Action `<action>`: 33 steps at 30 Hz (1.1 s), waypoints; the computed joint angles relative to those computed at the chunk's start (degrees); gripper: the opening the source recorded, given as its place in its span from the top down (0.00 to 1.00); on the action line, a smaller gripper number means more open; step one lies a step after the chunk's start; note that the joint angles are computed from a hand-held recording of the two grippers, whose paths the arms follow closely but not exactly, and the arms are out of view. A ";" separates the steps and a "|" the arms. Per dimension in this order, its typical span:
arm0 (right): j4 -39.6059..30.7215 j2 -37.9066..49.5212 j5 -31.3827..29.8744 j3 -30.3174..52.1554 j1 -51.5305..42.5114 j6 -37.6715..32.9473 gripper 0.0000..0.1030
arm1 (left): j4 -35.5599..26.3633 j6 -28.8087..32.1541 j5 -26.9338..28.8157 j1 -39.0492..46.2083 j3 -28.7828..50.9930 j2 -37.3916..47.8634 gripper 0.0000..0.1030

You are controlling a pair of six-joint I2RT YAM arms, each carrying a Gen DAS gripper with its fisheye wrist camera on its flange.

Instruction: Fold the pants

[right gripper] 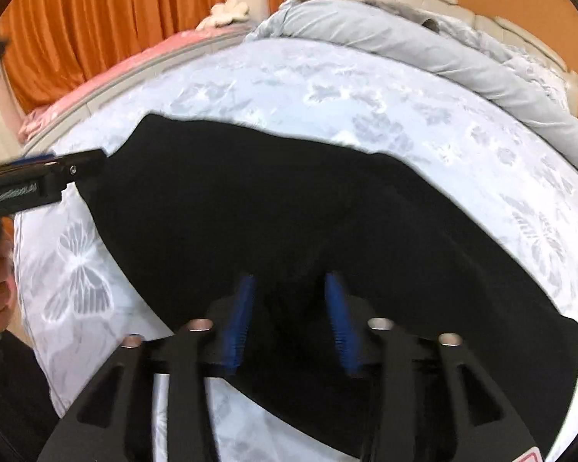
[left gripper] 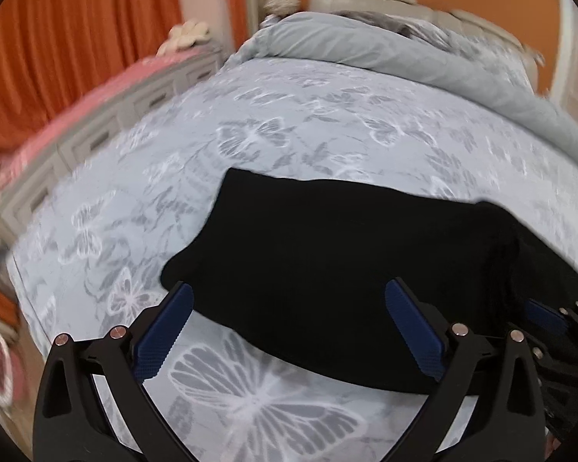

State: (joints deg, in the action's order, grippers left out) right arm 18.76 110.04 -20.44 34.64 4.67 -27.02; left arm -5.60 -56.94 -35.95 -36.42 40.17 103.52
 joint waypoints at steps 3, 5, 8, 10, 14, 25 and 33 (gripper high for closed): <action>0.13 -4.01 -1.16 -1.01 -4.48 1.16 0.23 | 11.32 -1.10 10.37 10.35 -9.94 -4.48 0.05; -3.56 -5.11 -1.38 1.32 -7.93 2.37 0.20 | 19.20 -2.90 17.87 17.55 -14.87 -3.87 0.05; -7.78 -4.16 -1.99 5.78 -13.31 6.09 0.17 | 31.56 -6.49 26.50 25.16 -19.47 1.30 0.05; -11.52 -1.91 -2.66 10.26 -17.01 9.52 0.17 | 40.54 -7.44 34.15 28.93 -20.17 7.18 0.05; -19.77 3.08 -7.56 18.71 -23.41 14.63 0.17 | 44.93 -10.94 33.11 26.57 -19.11 9.67 0.09; -21.37 -0.31 -7.41 16.05 -22.87 5.81 0.17 | 42.41 -14.74 29.20 19.29 -14.77 8.40 0.84; -23.64 2.56 -7.44 20.57 -30.46 5.42 0.17 | 30.32 -9.81 13.38 5.94 -9.56 -4.17 0.84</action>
State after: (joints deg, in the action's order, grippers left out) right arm -4.88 112.60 -27.88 55.21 -25.80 -21.60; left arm 24.73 -66.75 -22.57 -30.48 30.61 99.35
